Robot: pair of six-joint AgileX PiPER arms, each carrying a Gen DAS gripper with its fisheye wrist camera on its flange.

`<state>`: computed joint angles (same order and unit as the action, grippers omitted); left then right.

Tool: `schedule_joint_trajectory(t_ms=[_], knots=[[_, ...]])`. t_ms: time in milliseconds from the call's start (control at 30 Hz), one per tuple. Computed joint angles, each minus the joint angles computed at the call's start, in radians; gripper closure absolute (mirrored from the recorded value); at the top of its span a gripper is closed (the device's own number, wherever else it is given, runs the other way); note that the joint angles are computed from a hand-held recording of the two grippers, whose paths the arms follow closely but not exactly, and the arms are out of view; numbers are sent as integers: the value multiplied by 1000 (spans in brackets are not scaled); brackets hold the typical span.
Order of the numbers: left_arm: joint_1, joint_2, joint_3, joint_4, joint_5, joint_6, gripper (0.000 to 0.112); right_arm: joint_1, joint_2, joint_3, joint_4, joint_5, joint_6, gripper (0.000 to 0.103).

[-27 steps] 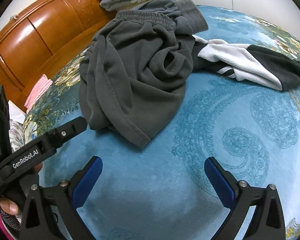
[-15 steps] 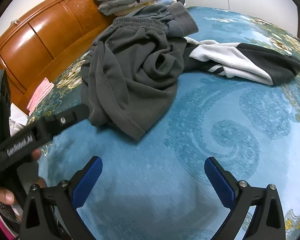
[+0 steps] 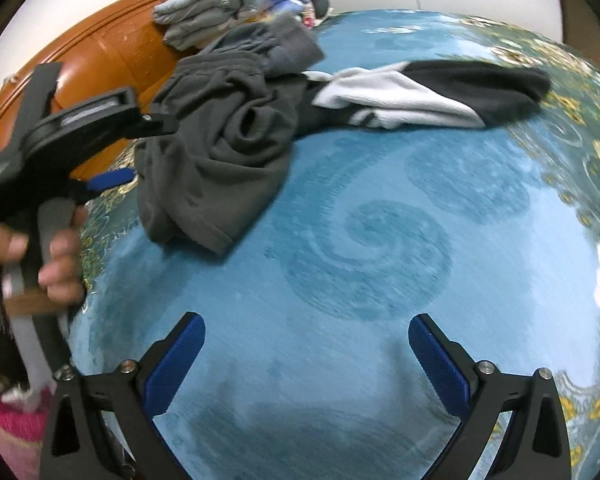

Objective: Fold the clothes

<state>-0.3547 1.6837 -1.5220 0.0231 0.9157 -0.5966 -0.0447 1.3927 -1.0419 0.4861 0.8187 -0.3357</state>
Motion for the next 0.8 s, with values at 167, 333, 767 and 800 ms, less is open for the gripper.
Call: schedule_joint_trajectory(t_ms=[167, 333, 767, 800], knots=[[-59, 65, -90, 97, 52, -117, 100, -131, -42, 61, 75, 29, -79, 0], [-195, -39, -62, 227, -44, -67, 103, -298, -56, 90, 163, 93, -141, 0], [-518, -31, -170, 139, -151, 177, 104, -904, -97, 16, 358, 284, -317, 0], [-553, -15, -182, 147, -155, 176, 104, -968, -93, 7, 372, 305, -332, 0]])
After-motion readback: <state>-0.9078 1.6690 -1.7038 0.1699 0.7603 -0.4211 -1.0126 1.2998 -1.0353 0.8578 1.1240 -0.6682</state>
